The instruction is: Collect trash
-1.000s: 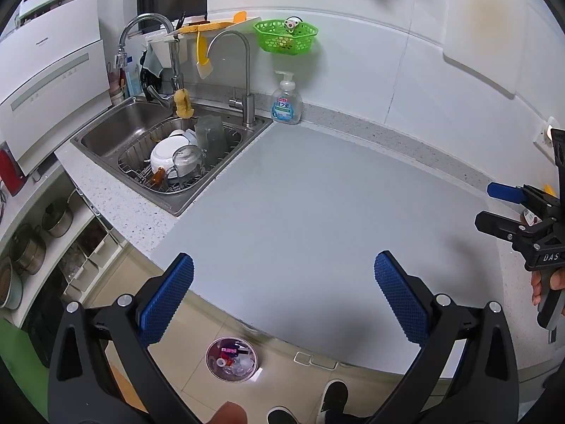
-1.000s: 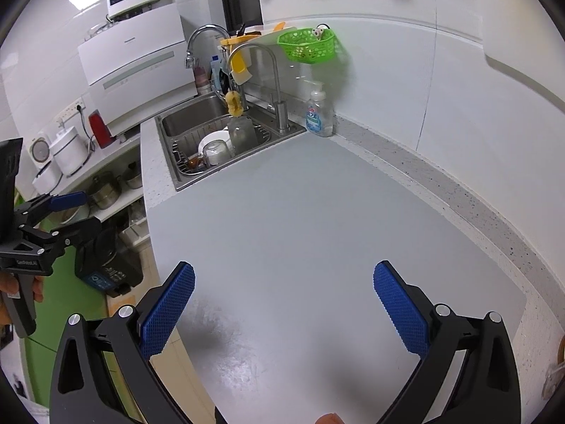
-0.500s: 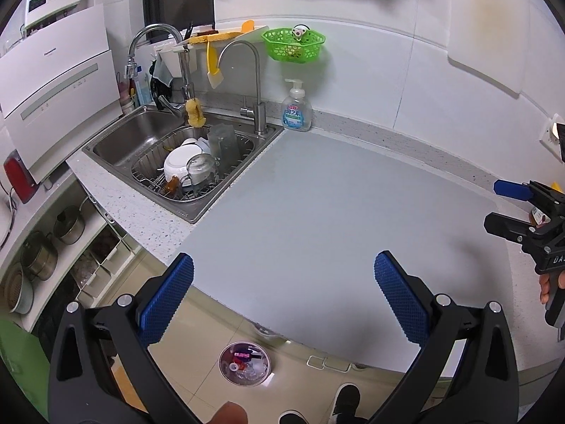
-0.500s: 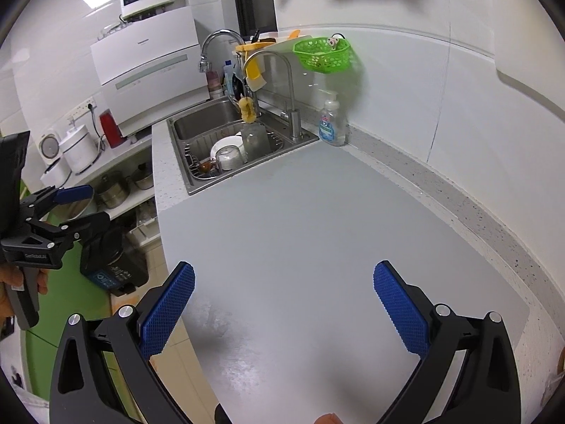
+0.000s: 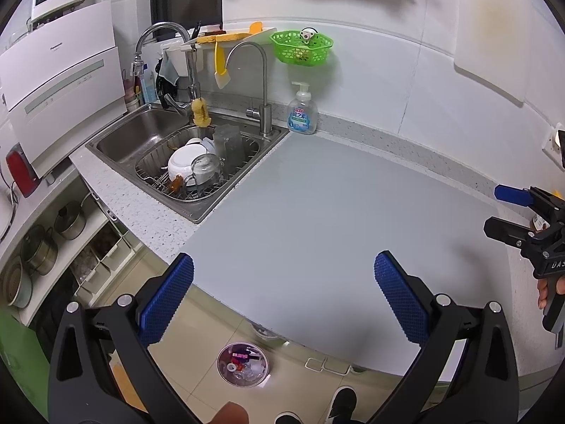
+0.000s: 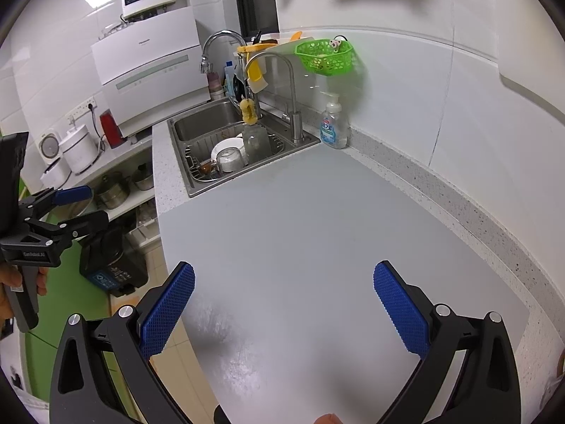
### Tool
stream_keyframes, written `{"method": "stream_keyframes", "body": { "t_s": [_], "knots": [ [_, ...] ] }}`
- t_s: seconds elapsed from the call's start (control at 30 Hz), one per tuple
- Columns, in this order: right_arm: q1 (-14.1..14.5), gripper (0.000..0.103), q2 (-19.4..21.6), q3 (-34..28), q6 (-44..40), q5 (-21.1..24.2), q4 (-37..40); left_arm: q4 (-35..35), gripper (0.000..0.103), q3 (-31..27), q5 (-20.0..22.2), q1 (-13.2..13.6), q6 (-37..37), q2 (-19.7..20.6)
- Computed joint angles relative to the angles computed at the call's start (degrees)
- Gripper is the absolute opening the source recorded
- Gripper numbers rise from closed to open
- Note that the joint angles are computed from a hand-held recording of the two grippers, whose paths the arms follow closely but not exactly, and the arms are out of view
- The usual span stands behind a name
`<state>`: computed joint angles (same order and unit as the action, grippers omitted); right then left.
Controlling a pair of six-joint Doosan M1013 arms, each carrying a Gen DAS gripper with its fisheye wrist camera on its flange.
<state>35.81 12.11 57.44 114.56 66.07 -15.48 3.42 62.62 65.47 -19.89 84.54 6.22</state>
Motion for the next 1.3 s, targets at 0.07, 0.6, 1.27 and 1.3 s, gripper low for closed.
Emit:
{"method": "stream_keyframes", "body": {
  "t_s": [0.07, 0.6, 1.27, 1.3],
  "knots": [
    [0.0, 0.097, 0.1, -0.2, -0.2, 0.0, 0.2, 0.1, 0.1, 0.0, 0.0, 0.0, -0.1, 0.0],
    [0.0, 0.097, 0.2, 0.2, -0.2, -0.2, 0.7, -0.1, 0.1, 0.1, 0.1, -0.1, -1.2, 0.1],
    [0.1, 0.097, 0.1, 0.6, -0.4, -0.3, 0.7, 0.5, 0.1, -0.6, 1.0, -0.4, -3.6, 0.8],
    [0.1, 0.097, 0.1, 0.7, -0.3, -0.3, 0.8, 1.4, 0.1, -0.7, 1.3, -0.6, -3.8, 0.9]
  ]
}}
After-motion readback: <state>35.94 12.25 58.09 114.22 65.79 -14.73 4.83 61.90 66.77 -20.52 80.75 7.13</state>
